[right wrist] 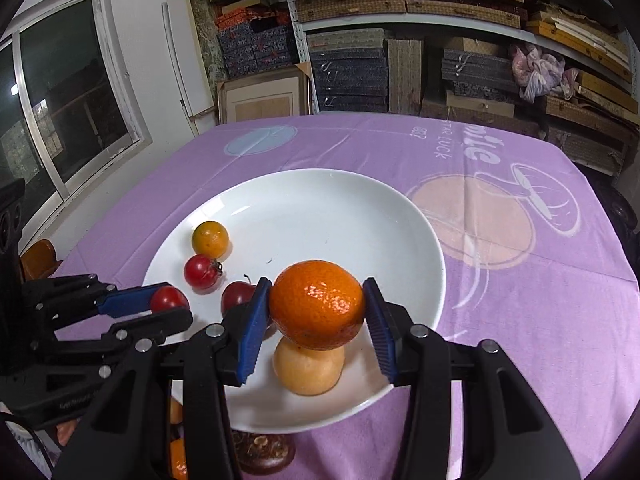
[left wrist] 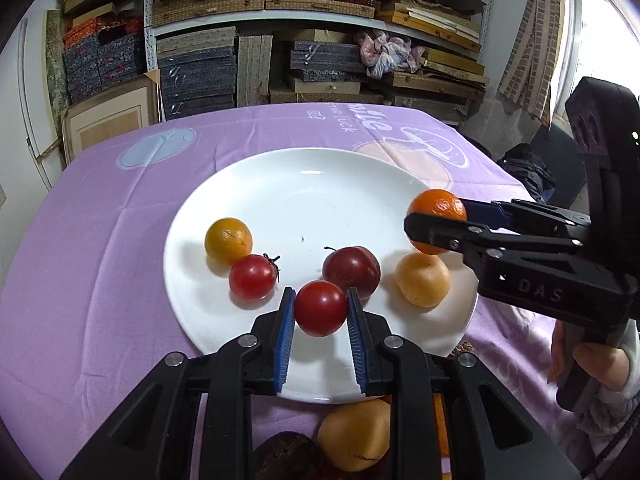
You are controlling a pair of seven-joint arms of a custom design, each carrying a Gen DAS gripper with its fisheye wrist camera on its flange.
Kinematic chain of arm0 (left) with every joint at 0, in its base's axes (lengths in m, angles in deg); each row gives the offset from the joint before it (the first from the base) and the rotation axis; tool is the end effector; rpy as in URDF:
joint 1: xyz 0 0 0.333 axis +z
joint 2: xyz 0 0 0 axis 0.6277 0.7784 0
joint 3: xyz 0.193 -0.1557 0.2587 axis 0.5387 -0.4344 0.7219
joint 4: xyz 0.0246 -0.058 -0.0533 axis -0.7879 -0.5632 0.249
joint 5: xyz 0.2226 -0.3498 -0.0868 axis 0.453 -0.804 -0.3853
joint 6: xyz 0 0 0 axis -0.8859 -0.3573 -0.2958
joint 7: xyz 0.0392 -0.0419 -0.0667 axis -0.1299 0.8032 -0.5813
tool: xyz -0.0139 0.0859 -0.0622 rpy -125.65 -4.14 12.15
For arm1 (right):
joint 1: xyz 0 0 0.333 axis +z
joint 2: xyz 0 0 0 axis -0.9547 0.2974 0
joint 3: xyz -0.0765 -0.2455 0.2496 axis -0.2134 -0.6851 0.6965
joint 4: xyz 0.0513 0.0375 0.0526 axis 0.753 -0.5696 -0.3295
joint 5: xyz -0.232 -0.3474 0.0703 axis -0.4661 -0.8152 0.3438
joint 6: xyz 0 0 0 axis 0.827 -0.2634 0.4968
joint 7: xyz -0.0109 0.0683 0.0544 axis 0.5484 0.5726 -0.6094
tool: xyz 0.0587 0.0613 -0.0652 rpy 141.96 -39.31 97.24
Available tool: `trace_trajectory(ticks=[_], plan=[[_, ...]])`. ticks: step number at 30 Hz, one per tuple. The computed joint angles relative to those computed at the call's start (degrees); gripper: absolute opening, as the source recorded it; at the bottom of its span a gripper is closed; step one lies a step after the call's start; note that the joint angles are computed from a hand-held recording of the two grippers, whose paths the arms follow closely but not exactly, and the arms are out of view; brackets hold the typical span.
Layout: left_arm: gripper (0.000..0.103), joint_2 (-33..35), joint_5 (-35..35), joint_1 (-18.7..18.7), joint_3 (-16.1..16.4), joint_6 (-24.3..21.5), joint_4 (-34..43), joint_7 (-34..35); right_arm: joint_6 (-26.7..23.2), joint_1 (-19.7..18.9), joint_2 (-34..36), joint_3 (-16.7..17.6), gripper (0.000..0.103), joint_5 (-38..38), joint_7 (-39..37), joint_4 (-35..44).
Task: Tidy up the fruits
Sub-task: 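Release the tomato into the plate with the left tool while the right tool drops the mandarin there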
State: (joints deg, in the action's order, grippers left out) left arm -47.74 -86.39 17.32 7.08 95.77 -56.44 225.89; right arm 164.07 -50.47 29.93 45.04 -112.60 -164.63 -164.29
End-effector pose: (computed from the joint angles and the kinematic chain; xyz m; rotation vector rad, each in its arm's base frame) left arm 0.4818 -0.3091 0.4761 -0.8352 2.6534 -1.0958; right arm 0.3743 0.3273 0.4702 -1.3222 1.9934 -0.7677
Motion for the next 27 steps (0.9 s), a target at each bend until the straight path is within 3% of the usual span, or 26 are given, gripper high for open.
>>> trace_trajectory(ticks=[2,3,4,5,6,10,13,16,18,23,25,27], plan=[[0.026,0.63,-1.04,0.15,0.21,-0.38,0.23,1.01,1.35,-0.66,0.25,-0.39,0.046,-1.41,1.51,-0.52],[0.031,0.88,-1.4,0.31,0.22,-0.65,0.47,1.09,1.76,-0.82,-0.03,-0.45,0.048,-2.02,2.19,-0.94],[0.038,1.02,-2.3,0.52,0.31,-1.1,0.72,1.28,2.17,-1.01,-0.75,-0.31,0.058,-3.08,3.52,-1.55],[0.056,0.96,-3.8,0.78,0.46,-1.33,0.93,1.81,2.28,-1.27,-1.98,0.12,0.072,-4.55,5.63,-2.3],[0.067,0.57,-5.9,1.0,0.61,-1.02,0.78,2.9,1.65,-1.54,-3.77,0.91,0.078,-6.22,8.22,-3.15],[0.075,-2.59,-10.86,2.08,2.12,-2.3,0.13,4.55,-4.89,-1.42,-13.23,5.99,0.097,-10.51,18.0,-6.04],[0.092,-5.84,-12.83,2.76,3.59,-2.41,-1.8,3.85,-15.09,-0.19,-18.88,12.63,0.099,-9.57,24.0,-7.36],[0.094,-9.1,-12.96,2.89,4.99,-1.16,-5.2,4.44,-26.32,2.17,-19.4,18.69,0.099,-6.21,24.73,-7.08],[0.095,-10.9,-12.84,2.68,5.86,-0.61,-7.77,4.58,-31.79,4.36,-16.99,20.62,0.099,-3.54,21.43,-6.07],[0.095,-12.51,-11.47,1.19,6.71,2.63,-13.03,5.21,-31.12,9.13,-8.08,18.42,0.099,-2.14,15.43,-3.78],[0.095,-12.44,-13.76,-0.27,7.26,4.95,-14.13,7.66,-28.75,10.64,-5.39,15.75,0.099,-2.19,11.04,-2.34],[0.095,-11.77,-13.07,-0.68,6.89,6.96,-14.63,7.9,-30.97,11.85,-2.4,15.06,0.099,-2.27,7.8,-0.44]])
